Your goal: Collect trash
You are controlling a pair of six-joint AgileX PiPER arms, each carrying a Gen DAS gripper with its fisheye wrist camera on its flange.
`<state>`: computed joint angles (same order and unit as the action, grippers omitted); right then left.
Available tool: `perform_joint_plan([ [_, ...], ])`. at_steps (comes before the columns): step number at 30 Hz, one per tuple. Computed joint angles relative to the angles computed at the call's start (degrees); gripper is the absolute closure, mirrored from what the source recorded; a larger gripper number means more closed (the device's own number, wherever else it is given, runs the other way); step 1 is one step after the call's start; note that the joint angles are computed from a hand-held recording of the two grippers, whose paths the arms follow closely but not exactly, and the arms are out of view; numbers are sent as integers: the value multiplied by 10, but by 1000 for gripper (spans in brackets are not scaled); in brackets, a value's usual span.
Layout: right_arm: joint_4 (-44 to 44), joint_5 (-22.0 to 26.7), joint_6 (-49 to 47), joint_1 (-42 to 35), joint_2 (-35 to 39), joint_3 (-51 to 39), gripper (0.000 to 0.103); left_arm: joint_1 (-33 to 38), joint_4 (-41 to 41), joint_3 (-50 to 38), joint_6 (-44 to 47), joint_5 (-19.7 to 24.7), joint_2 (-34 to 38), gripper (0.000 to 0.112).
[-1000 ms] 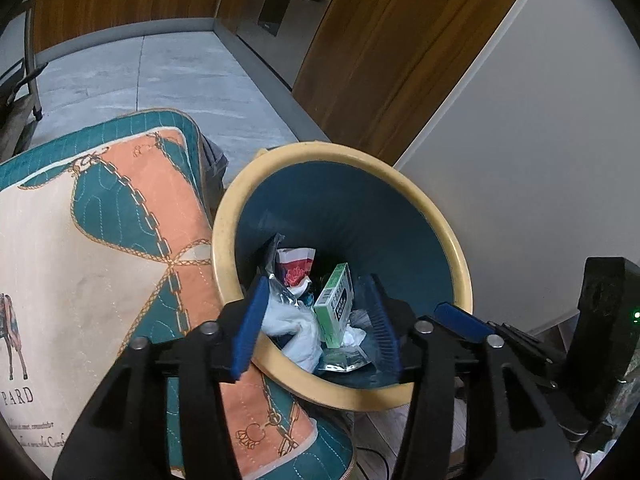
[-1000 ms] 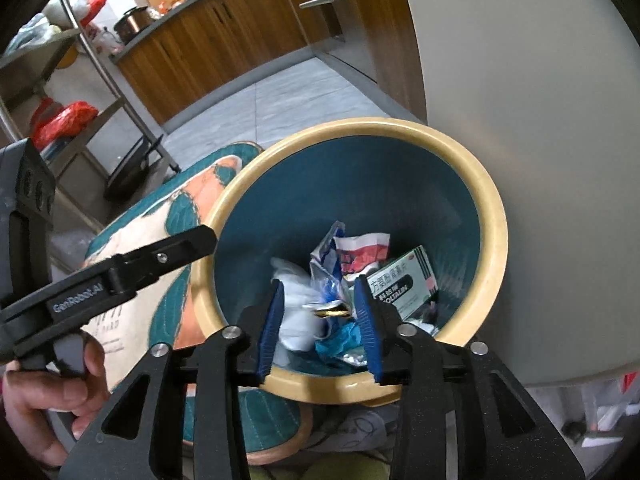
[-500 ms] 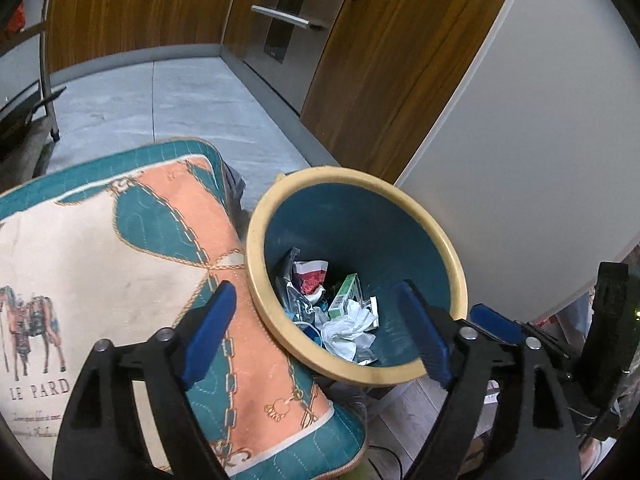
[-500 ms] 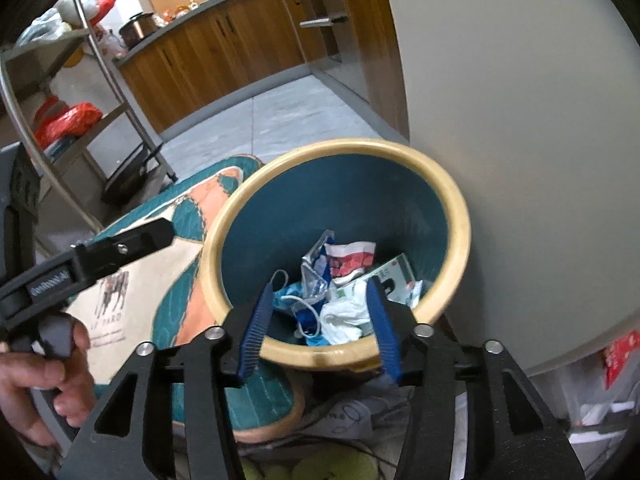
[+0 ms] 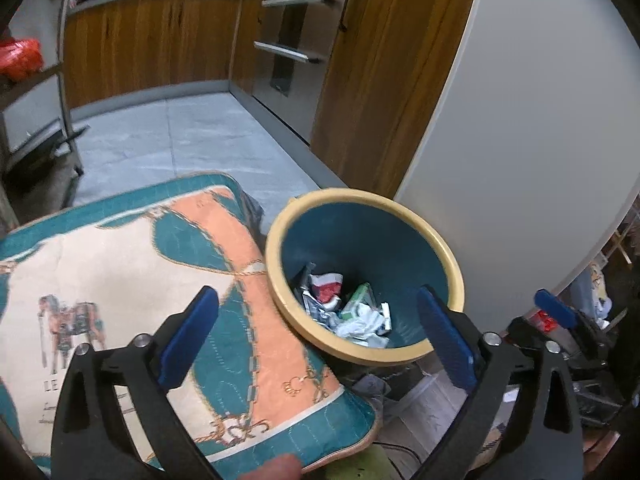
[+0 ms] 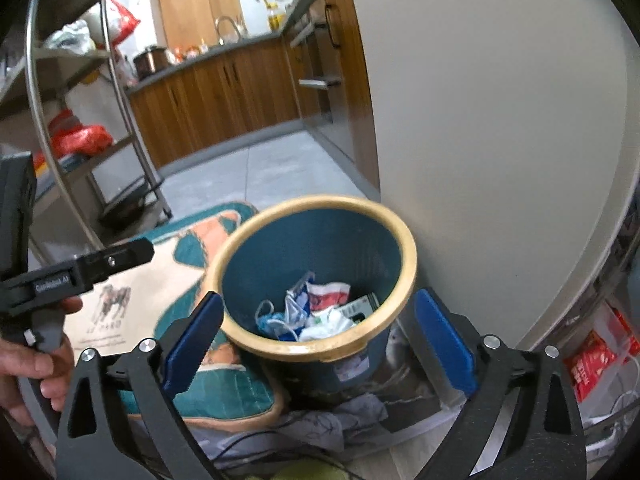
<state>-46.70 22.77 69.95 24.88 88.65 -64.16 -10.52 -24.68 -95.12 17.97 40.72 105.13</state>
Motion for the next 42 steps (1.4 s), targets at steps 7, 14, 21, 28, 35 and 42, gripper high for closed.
perform_joint_plan([
  [7, -61, 0, 66, 4, -15, 17, 5, -14, 56, 70, -32, -61, -54, 15],
  [14, -72, 2, 77, 7, -11, 17, 5, -25, 98, 95, -51, -91, -64, 15],
  [21, -85, 2, 88, 9, -6, 15, 5, -29, 104, 95, -56, -91, -62, 15],
  [28, -85, 3, 88, 10, -6, 15, 5, -29, 107, 94, -56, -87, -60, 15],
  [35, -91, 3, 96, 12, -4, 16, 5, -30, 111, 91, -61, -83, -58, 15],
  [42, -89, 2, 94, 11, -4, 16, 5, -33, 116, 91, -66, -83, -57, 15],
])
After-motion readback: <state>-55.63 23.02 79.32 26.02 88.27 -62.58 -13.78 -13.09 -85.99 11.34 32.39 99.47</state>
